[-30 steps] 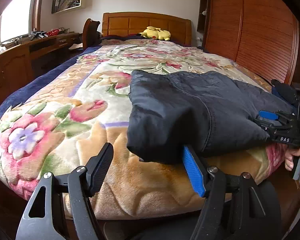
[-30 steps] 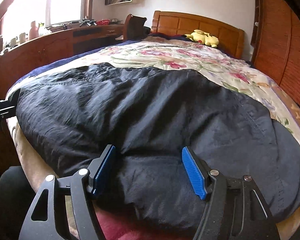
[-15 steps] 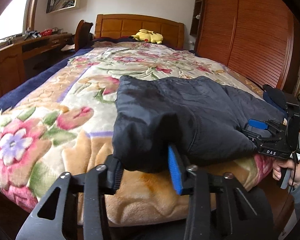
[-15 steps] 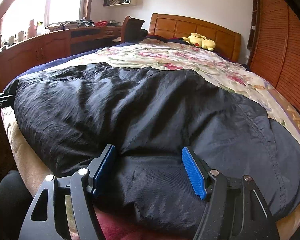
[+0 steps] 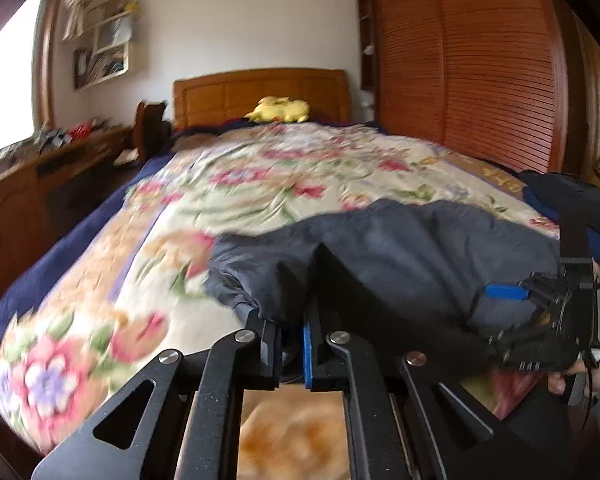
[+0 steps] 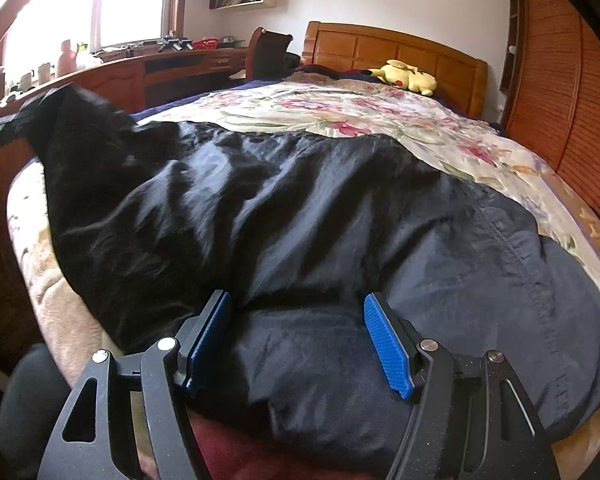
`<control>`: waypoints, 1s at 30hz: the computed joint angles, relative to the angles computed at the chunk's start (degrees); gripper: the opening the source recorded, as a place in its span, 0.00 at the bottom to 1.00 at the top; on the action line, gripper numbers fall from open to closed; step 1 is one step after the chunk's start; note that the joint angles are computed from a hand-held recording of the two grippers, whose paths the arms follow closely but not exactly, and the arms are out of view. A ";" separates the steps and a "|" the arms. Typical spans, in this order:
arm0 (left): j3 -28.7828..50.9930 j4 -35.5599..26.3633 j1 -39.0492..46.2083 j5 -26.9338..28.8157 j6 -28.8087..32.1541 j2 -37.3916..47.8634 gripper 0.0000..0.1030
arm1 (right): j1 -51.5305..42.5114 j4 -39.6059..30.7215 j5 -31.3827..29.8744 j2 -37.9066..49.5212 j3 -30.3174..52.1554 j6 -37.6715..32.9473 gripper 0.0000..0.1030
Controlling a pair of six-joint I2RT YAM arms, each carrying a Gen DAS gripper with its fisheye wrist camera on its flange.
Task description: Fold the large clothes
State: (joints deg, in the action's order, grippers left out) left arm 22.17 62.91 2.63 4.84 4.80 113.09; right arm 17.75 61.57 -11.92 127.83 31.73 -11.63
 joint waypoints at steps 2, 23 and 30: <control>1.57 -4.03 -3.33 -1.89 0.57 -3.43 0.07 | -1.82 -1.59 -1.28 -2.87 -1.70 -0.26 0.68; 19.11 -21.04 -29.93 -14.65 2.82 -2.69 0.06 | -28.42 1.93 -11.67 -9.19 -10.37 -10.29 0.68; 28.48 -30.82 -35.06 -13.02 2.07 -0.29 0.06 | -36.95 6.54 -17.29 -10.58 -15.07 -11.17 0.68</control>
